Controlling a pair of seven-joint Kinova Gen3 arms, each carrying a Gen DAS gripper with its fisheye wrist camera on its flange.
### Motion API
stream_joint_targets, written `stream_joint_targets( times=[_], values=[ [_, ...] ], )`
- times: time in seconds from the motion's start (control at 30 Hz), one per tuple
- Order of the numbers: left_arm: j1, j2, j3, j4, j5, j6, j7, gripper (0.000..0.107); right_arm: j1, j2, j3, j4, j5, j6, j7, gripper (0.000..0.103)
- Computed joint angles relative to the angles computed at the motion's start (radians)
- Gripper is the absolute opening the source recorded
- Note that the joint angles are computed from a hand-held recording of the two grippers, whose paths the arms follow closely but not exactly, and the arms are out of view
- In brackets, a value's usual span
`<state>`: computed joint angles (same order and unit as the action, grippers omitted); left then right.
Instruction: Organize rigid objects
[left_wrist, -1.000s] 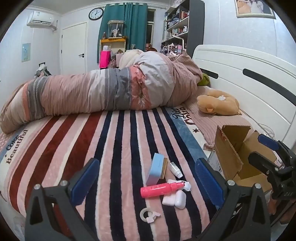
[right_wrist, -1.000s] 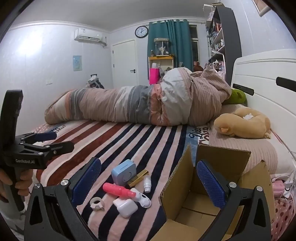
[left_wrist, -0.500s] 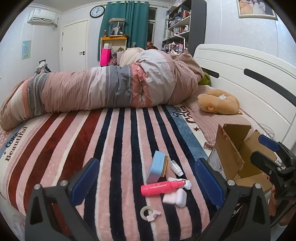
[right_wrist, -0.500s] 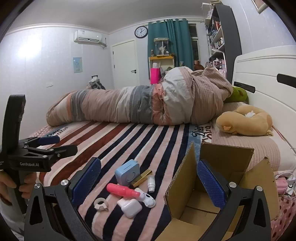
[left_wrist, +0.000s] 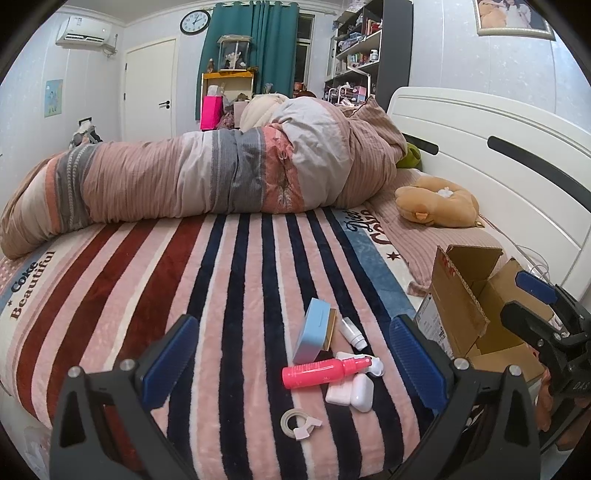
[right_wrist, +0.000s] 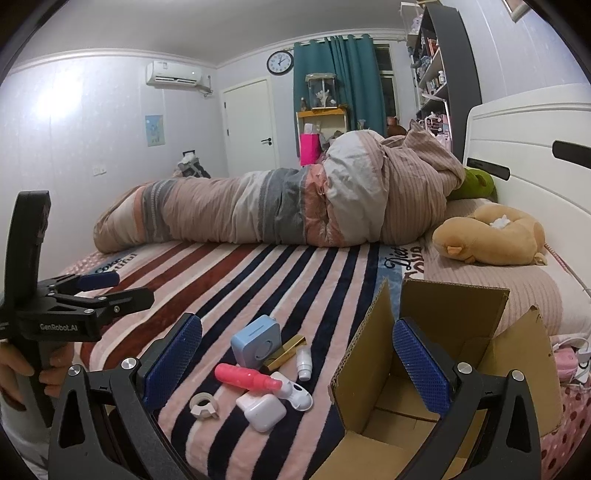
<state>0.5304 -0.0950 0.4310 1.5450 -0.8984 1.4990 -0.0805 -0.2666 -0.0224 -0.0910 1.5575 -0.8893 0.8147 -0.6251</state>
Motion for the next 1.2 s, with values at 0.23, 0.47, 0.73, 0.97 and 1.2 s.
stream_joint_targets(
  times=[0.23,0.47,0.73,0.97,1.2],
  values=[
    [-0.006,-0.011,0.005,-0.007,0.003,0.010,-0.014,0.103,-0.001,-0.001,0.001,0.011,-0.012,-0.002,0.011,0.103],
    [-0.012,-0.014,0.011,0.004,0.004,0.010,-0.006,0.103,0.004,0.001,0.004,0.021,-0.045,0.013,0.033,0.103],
    [-0.016,-0.014,0.013,0.000,0.005,0.012,-0.011,0.103,0.018,0.007,0.004,0.016,-0.085,0.026,0.066,0.103],
    [-0.019,-0.017,0.016,0.005,0.005,0.012,-0.007,0.103,0.018,0.014,0.003,0.000,-0.070,0.042,0.055,0.103],
    [-0.025,-0.021,0.018,0.010,0.005,0.017,0.002,0.103,0.019,0.012,0.000,0.003,-0.063,0.038,0.049,0.103]
  ],
)
